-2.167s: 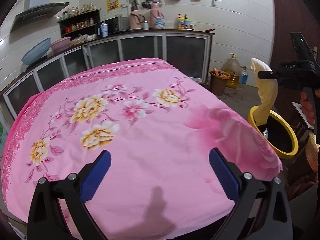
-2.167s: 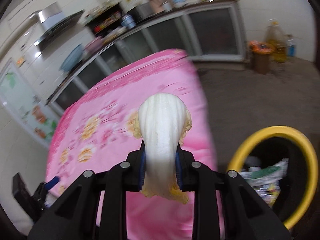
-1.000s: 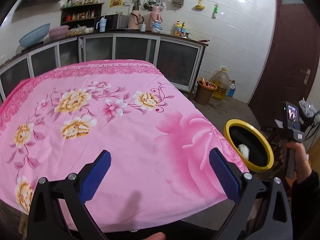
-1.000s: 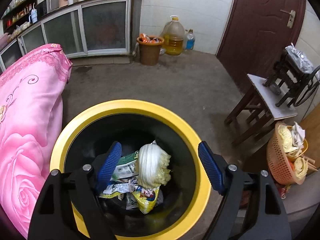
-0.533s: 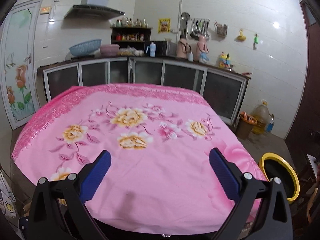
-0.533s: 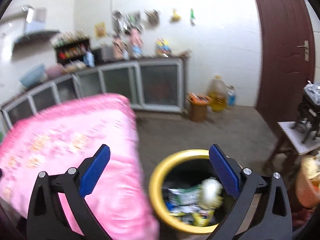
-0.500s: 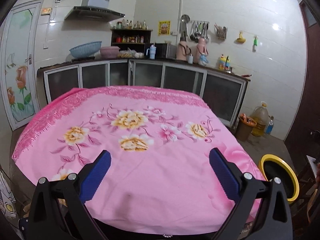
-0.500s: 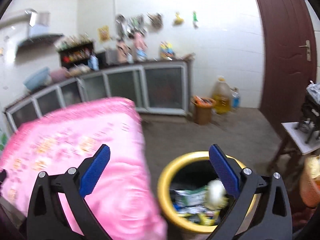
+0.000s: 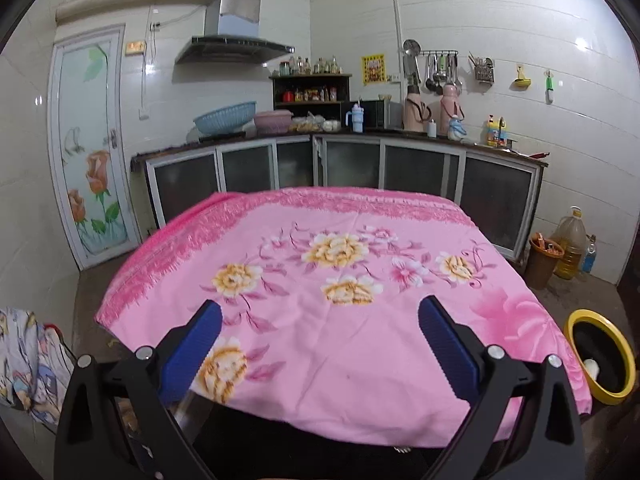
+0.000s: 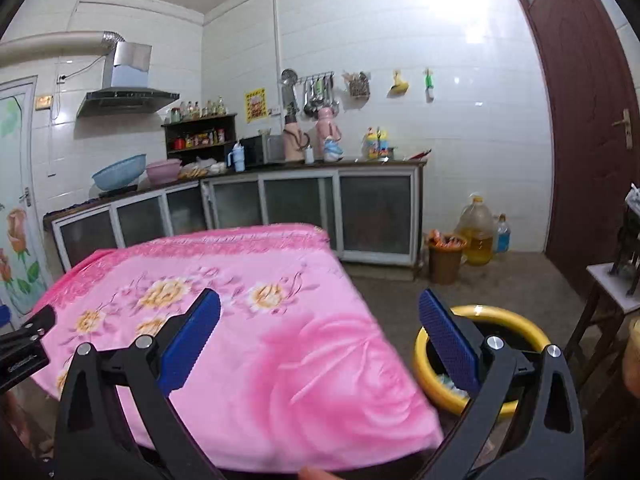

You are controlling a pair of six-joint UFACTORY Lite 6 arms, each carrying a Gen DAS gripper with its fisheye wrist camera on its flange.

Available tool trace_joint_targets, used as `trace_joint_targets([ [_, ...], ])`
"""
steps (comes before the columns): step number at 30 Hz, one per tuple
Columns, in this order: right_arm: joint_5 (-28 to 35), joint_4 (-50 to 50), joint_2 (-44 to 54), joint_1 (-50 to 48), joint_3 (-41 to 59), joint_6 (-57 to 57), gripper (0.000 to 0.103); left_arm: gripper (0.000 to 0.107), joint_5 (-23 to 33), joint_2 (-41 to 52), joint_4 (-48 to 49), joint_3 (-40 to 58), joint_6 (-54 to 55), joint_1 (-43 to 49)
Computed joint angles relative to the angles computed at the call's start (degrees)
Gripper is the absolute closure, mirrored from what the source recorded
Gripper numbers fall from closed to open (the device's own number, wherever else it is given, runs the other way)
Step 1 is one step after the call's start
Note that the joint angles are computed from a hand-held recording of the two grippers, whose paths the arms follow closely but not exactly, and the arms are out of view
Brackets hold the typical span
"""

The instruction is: Collect trash

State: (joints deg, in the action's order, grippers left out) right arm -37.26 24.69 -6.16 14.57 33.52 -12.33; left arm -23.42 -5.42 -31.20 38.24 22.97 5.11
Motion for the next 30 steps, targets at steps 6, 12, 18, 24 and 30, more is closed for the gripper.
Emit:
trace_joint_targets([
  [6, -1.94, 0.08, -1.22, 3.07, -5.06, 3.25, 0.008, 0.012, 2.49, 0.88, 1.97, -1.70, -2.36, -1.23],
  [12, -4.06, 5.08, -0.10, 4.68, -4.81, -0.98, 0.008, 0.012, -0.22, 0.31, -2.84, -3.07, 1.19, -2.82],
  [18, -4.88, 3.38, 3.24, 4.18, -3.66, 1.22, 0.008, 0.012, 0.32, 0.15, -3.06, -3.12, 1.64, -3.05],
  [24, -5.11, 3.55, 4.53, 5.52, -3.41, 0.38, 0.008, 0.012, 0.56, 0.09, -0.45, -3.12, -0.82, -2.66],
  [30, -4.58, 4.05, 5.97, 5.86, -2.41, -0.35, 0.008, 0.012, 1.00, -0.02, 6.94, -3.60, -7.31, -1.43],
])
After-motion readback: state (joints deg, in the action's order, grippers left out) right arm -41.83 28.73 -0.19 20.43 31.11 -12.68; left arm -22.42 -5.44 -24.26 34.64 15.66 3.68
